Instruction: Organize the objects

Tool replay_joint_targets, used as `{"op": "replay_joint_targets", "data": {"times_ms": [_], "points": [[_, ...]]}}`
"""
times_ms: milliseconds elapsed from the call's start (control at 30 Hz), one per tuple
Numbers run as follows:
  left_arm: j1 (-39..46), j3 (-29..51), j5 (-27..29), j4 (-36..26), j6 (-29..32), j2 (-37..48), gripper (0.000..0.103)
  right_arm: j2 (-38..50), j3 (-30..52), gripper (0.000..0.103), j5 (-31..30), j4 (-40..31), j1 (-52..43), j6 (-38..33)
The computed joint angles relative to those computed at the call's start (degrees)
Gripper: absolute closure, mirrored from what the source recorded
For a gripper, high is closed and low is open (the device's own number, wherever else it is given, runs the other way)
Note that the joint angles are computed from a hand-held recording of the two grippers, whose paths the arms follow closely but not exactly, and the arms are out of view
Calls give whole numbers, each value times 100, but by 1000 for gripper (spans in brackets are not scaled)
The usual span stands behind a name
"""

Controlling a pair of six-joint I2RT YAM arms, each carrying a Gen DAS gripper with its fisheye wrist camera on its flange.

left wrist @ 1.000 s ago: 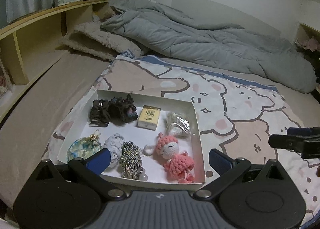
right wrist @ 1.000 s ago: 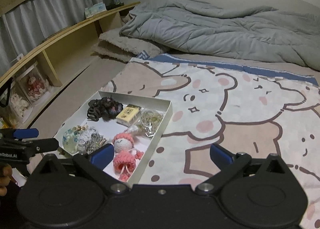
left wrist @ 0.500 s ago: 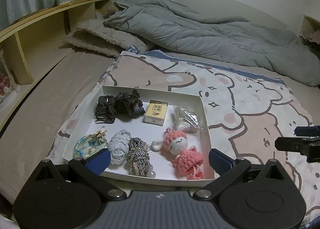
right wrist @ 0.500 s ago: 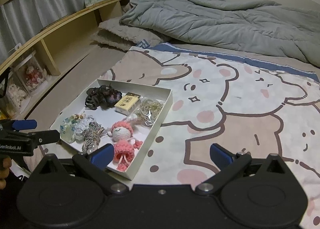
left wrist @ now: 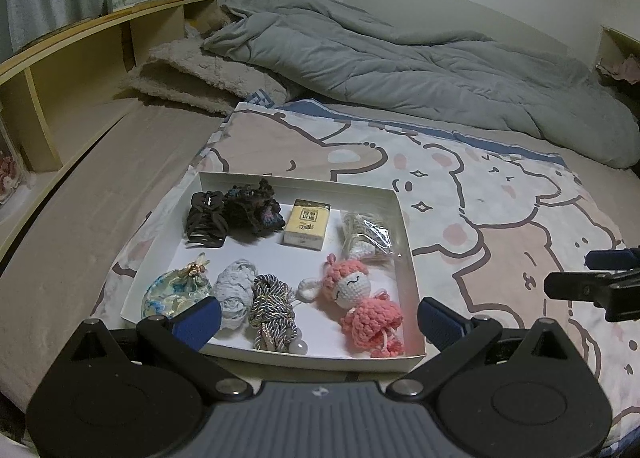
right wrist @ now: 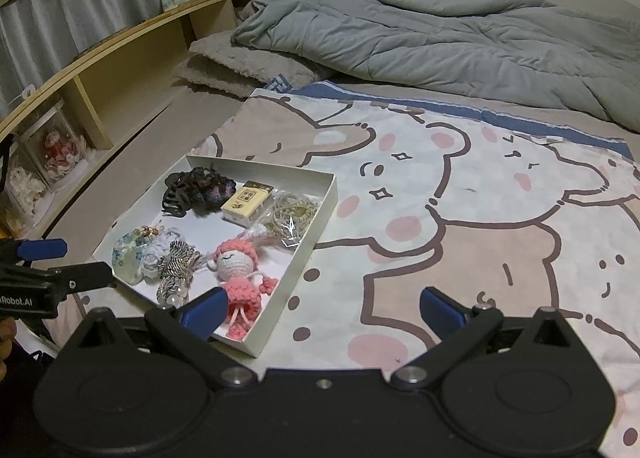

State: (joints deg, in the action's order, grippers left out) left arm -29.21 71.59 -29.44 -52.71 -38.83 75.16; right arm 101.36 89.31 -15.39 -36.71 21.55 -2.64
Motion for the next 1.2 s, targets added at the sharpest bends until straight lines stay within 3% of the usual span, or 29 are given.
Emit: {"op": "replay_joint_targets", "data": {"times_ms": [1200], "points": [[29,-56,111,-23,-62,-18,0,-21,-44,0,-15,-2,39,-85]]}}
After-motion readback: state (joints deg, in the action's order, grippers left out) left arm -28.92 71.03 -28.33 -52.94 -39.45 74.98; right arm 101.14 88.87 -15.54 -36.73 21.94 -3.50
